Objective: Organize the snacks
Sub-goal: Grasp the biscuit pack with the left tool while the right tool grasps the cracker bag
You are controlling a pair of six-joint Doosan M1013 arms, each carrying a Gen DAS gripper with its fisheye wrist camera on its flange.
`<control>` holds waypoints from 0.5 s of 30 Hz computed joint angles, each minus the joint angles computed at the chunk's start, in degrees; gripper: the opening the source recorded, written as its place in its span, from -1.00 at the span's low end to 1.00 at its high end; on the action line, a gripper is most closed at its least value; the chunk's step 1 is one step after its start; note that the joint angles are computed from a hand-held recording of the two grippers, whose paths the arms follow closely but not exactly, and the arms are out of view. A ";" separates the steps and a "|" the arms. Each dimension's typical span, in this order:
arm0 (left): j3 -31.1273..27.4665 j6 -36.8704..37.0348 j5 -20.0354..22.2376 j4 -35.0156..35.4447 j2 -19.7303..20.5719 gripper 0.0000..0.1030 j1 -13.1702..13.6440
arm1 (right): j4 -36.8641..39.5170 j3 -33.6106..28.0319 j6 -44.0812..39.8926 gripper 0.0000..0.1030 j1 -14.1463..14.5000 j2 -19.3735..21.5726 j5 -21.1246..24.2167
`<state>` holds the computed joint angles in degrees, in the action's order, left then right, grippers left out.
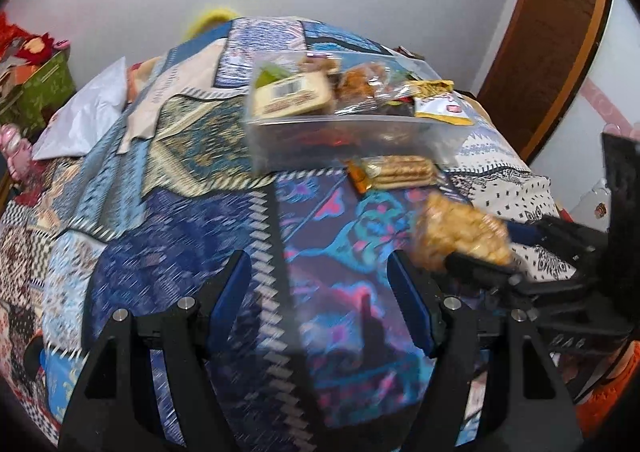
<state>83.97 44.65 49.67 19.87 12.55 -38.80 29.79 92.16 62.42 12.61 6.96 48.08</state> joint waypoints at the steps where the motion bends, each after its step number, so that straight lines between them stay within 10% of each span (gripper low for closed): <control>1: -1.12 0.71 0.51 -0.48 0.92 0.36 0.01 | -0.18 0.04 0.59 0.18 -0.75 -0.21 -0.73; 15: -15.72 12.15 4.90 -10.94 13.00 0.43 1.83 | -1.81 -0.61 6.75 0.12 -7.50 0.92 -3.32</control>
